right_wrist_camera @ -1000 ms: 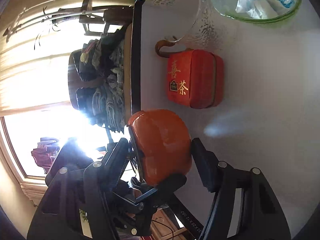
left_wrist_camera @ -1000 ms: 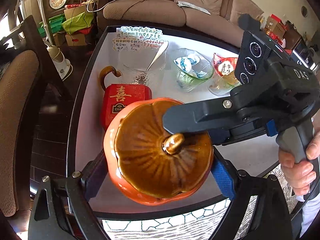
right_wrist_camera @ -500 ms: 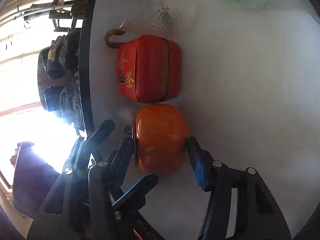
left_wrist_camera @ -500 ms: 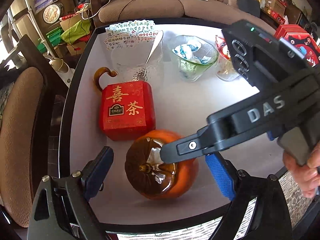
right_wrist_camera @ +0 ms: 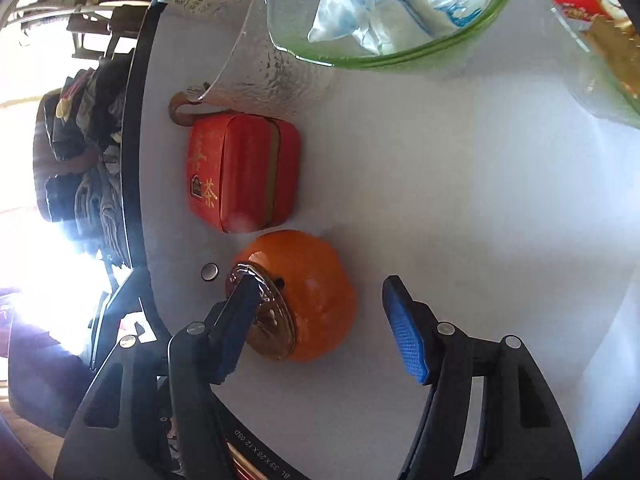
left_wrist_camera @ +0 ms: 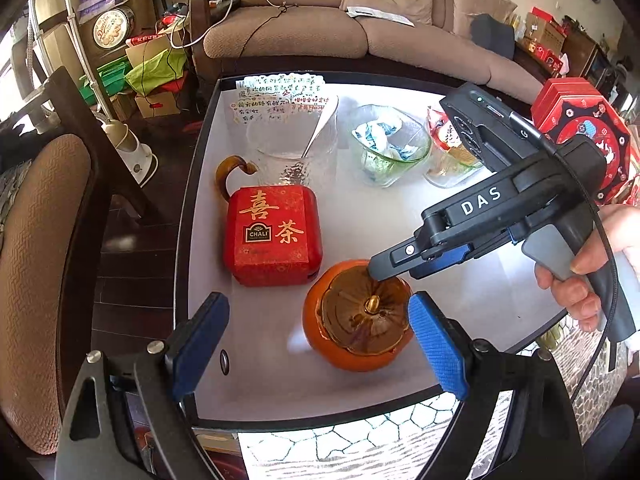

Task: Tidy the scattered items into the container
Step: 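Push the pumpkin pot against the tea tin with the right gripper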

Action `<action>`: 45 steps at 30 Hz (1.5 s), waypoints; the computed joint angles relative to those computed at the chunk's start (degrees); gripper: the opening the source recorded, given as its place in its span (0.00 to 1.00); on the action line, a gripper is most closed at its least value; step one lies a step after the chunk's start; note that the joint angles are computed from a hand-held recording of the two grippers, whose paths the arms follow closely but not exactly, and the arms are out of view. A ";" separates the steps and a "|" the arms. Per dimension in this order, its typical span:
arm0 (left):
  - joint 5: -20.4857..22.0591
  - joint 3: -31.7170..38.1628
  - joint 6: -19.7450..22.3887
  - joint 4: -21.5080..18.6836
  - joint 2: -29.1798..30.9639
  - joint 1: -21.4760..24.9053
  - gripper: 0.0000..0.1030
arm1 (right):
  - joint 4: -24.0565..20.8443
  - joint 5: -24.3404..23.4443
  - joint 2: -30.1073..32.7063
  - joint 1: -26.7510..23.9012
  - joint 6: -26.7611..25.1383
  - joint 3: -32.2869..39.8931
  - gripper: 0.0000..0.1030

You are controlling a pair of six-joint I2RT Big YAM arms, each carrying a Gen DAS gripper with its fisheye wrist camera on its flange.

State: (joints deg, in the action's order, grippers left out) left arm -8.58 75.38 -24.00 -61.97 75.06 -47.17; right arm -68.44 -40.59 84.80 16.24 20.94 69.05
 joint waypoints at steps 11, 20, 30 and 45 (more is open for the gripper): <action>2.79 -3.48 -4.65 4.19 -4.58 2.97 0.89 | -2.86 -0.47 0.66 3.75 -3.20 1.62 0.45; 3.82 -4.26 -5.65 5.41 -4.96 3.84 0.89 | -1.39 -2.75 2.62 6.31 -0.34 3.07 0.45; 5.53 -6.33 -7.90 6.51 -7.53 6.58 0.89 | 11.67 -4.75 1.56 6.39 11.28 1.17 0.46; 7.46 -7.56 -7.75 8.25 -8.21 5.58 0.89 | 28.62 4.49 1.87 5.71 22.75 0.05 0.50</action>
State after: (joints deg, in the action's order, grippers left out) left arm -1.11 67.82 -31.75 -53.72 66.85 -41.60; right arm -39.82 -36.10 86.67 21.96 43.69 69.10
